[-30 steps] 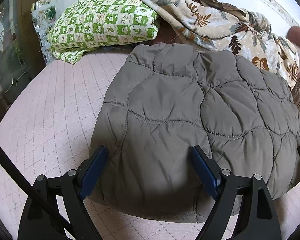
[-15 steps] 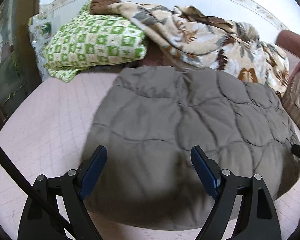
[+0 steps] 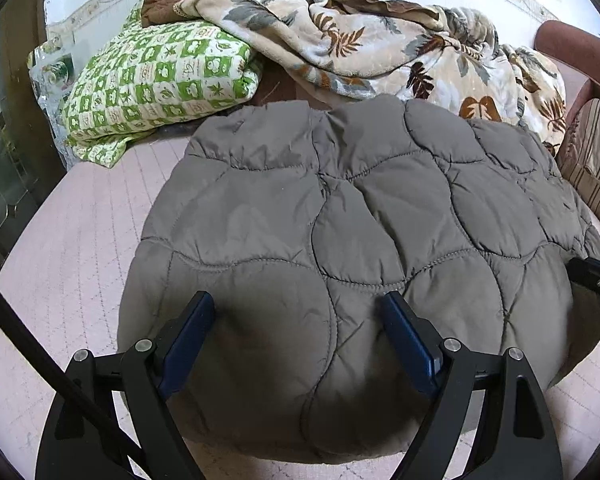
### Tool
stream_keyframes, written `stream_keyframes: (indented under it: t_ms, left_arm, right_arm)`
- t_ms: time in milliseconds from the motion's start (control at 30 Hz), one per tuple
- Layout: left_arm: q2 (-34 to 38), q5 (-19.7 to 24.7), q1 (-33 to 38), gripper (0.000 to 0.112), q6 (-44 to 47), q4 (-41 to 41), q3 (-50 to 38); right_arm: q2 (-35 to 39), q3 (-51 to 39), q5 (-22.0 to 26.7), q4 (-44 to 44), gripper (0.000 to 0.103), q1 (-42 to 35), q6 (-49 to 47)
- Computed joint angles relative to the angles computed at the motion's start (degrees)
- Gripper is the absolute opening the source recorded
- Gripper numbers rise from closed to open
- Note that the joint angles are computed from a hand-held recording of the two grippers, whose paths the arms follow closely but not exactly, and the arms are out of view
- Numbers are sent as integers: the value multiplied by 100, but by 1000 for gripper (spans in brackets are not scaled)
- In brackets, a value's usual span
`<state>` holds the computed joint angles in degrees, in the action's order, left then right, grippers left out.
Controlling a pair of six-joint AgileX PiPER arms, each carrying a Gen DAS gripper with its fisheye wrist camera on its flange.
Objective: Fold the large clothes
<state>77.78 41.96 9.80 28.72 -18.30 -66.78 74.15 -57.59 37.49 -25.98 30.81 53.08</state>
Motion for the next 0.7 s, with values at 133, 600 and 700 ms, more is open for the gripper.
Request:
stream_keyframes:
  t_ms: [133,600,700]
  left_arm:
    - [-104,-1,69,85,35,-28,36]
    - [16,10,8,85,-210,265,25]
    - [-19,10,43,85,-165,211,29]
  right_arm:
    - [-443,136,156,-365,69,56,291]
    - [-580,517,17,1164,69,-1294,-903]
    - [-579,434,145,601,69,-964,-394]
